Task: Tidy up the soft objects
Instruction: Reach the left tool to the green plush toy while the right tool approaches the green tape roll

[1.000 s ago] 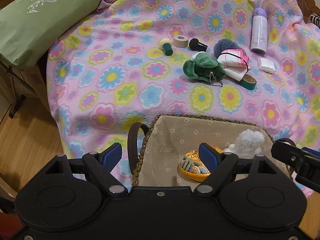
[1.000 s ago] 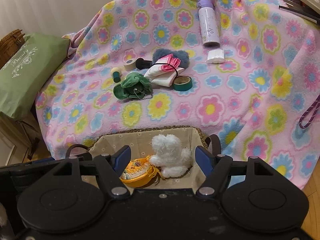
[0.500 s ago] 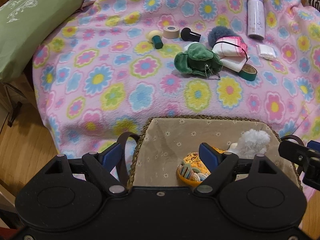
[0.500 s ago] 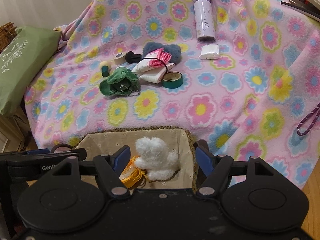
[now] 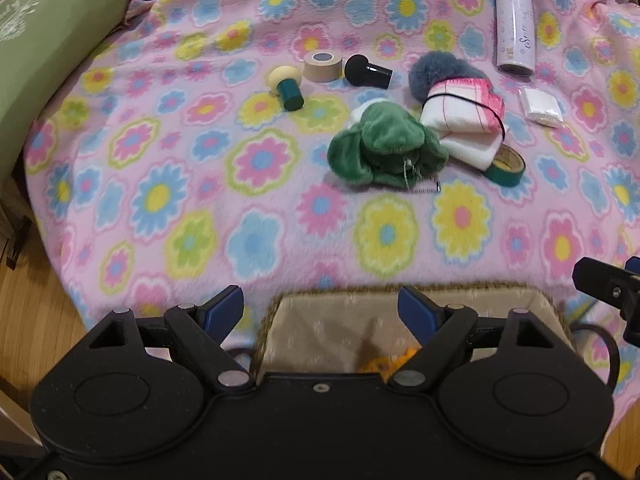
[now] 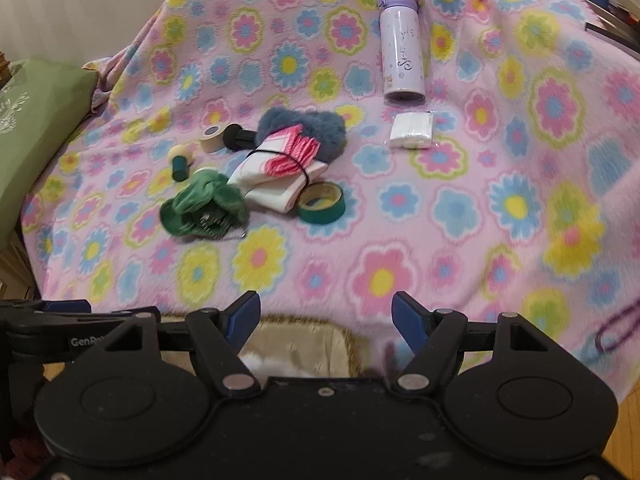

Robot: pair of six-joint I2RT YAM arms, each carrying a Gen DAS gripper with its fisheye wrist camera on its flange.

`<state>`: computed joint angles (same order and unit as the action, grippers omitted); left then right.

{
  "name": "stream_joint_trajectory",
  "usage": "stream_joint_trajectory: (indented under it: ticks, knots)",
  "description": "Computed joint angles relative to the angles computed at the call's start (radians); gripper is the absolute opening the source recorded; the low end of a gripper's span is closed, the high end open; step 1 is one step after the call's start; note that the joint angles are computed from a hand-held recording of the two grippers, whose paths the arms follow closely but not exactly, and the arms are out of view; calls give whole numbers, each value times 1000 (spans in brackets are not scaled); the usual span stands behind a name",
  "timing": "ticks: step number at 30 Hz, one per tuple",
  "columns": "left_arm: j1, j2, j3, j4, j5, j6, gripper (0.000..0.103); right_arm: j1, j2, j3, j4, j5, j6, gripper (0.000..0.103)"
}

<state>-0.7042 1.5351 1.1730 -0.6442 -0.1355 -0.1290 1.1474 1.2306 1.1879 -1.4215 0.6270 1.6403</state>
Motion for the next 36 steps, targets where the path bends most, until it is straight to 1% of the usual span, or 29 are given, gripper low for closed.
stream_joint_trajectory:
  ticks: [6,9,15,18,23,28,33,36]
  knots:
    - [4,114,105,20,18,31,81,-195,-53,-75,121,-33,-200,72]
    - [6,163,151,30,33,45,81,-285,-73,-103,166,-51,-279,72]
    - [13,269,264,28,96,63,81,-405,-70,-140,262,-90,-443,74]
    - [17,292,290,37,143,72,81,-436,-53,-149,304,-110,-493,74]
    - [14,329,315,68,183,90,81,-470,-28,-160,363,-135,-562,74]
    - [40,367,350,81,230,59,81,-491,-10,-162,398,-149,-606,74]
    - [90,416,395,53,288,20,81,-497,8,-159,418,-155,-636,74]
    - [120,413,386,57,322,14,81,-499,17,-158,433,-150,-661,74]
